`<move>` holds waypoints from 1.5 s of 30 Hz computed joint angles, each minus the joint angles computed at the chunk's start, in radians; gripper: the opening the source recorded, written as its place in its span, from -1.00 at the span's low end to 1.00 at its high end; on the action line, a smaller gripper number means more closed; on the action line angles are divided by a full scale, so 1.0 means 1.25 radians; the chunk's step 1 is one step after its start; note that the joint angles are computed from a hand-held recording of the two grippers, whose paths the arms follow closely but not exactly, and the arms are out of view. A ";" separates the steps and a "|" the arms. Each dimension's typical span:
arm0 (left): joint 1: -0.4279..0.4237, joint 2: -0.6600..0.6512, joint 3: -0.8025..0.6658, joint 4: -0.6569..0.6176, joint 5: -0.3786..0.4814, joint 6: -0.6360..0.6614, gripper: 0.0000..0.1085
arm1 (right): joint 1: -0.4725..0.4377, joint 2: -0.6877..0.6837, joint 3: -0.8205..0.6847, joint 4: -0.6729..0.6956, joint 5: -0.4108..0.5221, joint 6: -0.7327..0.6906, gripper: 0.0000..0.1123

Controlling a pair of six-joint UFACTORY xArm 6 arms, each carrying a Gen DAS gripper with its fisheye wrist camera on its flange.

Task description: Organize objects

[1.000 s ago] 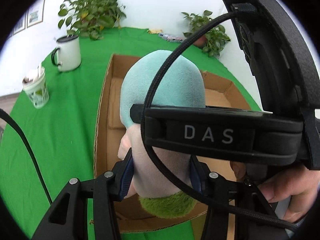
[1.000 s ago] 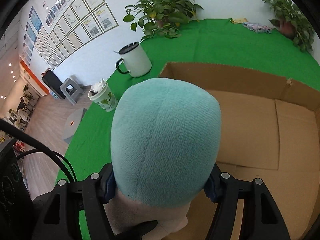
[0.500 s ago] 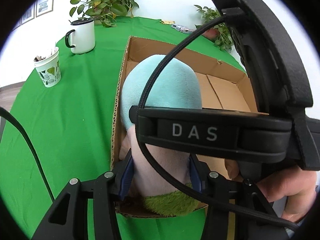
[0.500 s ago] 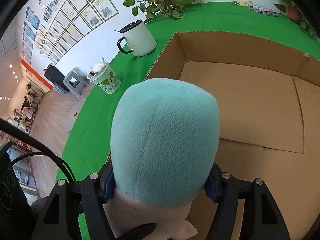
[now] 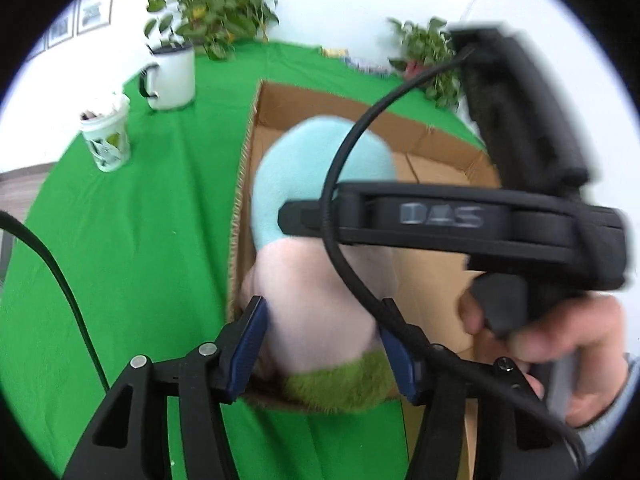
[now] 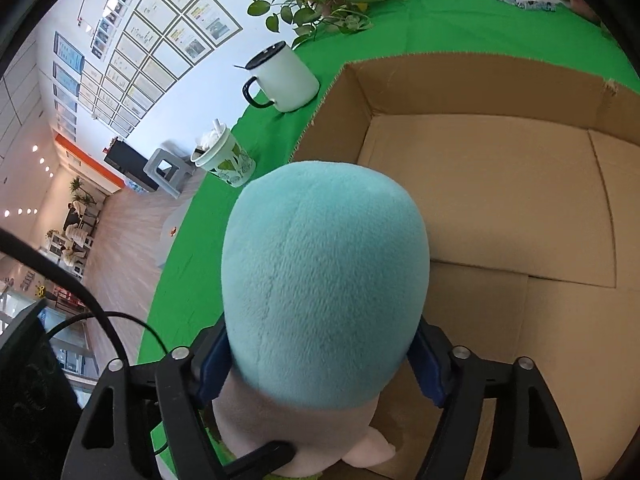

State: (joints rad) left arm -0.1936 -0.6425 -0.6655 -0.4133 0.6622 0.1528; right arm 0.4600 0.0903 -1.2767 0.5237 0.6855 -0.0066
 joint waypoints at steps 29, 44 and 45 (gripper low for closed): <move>0.029 -0.082 0.062 0.025 0.014 -0.086 -0.17 | -0.056 -0.526 0.386 -0.274 -0.103 0.179 0.71; -0.160 -0.381 0.161 0.446 -0.036 -0.425 0.37 | -0.058 -0.998 0.664 -0.478 0.075 0.338 0.02; -0.176 -0.396 0.163 0.448 -0.033 -0.430 0.38 | -0.043 -1.025 0.675 -0.492 0.088 0.345 -0.32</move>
State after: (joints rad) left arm -0.4139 -1.1379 -0.4614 0.1467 0.6211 -0.3852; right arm 0.4059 -1.1906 -0.4328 -0.0916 0.7953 0.4252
